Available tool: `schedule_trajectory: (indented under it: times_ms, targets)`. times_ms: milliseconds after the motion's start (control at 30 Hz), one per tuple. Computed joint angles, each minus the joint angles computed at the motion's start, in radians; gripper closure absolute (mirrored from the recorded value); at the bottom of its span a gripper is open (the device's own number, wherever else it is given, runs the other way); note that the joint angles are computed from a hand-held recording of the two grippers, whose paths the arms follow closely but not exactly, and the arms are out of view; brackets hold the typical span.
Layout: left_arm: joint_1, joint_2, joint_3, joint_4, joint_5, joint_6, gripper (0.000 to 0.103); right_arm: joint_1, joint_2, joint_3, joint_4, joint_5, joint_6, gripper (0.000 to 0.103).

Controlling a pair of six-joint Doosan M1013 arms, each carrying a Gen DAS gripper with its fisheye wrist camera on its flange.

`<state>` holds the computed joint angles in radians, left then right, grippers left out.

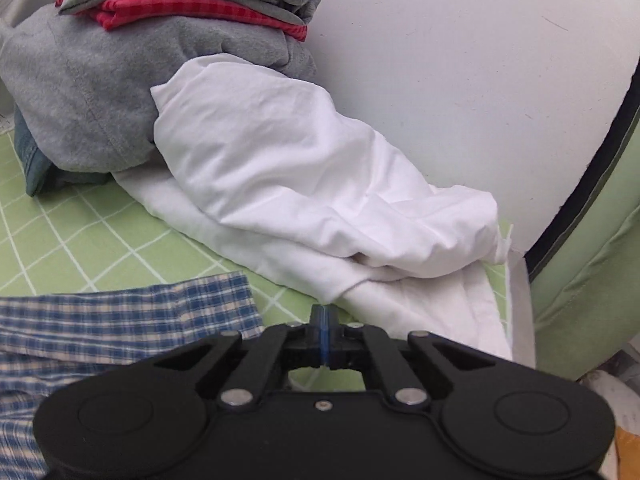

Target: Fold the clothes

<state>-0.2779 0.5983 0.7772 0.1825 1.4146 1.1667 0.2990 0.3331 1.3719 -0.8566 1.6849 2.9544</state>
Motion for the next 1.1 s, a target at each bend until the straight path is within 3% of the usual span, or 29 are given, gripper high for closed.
schedule_trajectory:
  times_ms: [67,100,167,300,433,567,633,733,833,867,900,1100]
  targets:
    - [0.001,-0.004,0.007,0.001,-0.006,0.002,0.016,0.008,0.000,-0.010,-0.002,-0.003,-0.010,0.092]
    - [0.001,-0.006,0.010,0.002,-0.008,0.002,0.015,0.016,0.000,-0.014,-0.015,-0.016,-0.015,0.074]
    - [0.001,-0.005,0.010,0.001,-0.007,0.004,0.014,0.033,0.009,-0.033,-0.048,-0.075,-0.053,0.053]
    - [0.005,0.013,-0.013,-0.010,-0.002,0.014,0.012,0.051,0.051,-0.112,-0.033,-0.287,-0.157,0.054]
    - [0.010,0.035,-0.043,-0.011,-0.004,0.026,0.010,0.055,0.136,-0.249,0.073,-0.573,-0.311,0.054]
    - [0.014,0.071,-0.098,-0.004,-0.001,0.028,0.007,0.053,0.243,-0.425,0.316,-0.826,-0.587,0.059]
    - [0.016,0.094,-0.134,-0.004,0.004,0.035,0.006,0.047,0.295,-0.515,0.517,-0.903,-0.798,0.059]
    - [0.018,0.117,-0.171,-0.005,0.010,0.041,0.004,0.046,0.386,-0.668,0.714,-0.849,-1.026,0.059]
    - [0.019,0.124,-0.179,-0.007,0.001,0.053,0.002,0.044,0.500,-0.871,0.847,-0.710,-1.181,0.061]
    - [0.020,0.124,-0.179,-0.009,-0.002,0.058,0.002,0.037,0.536,-0.936,0.885,-0.647,-1.202,0.075]
    - [0.020,0.123,-0.177,-0.011,-0.006,0.062,0.002,0.027,0.561,-0.978,0.926,-0.608,-1.213,0.100]
    - [0.025,0.109,-0.142,-0.018,-0.058,0.088,0.000,-0.010,0.600,-1.028,0.916,-0.659,-1.105,0.101]
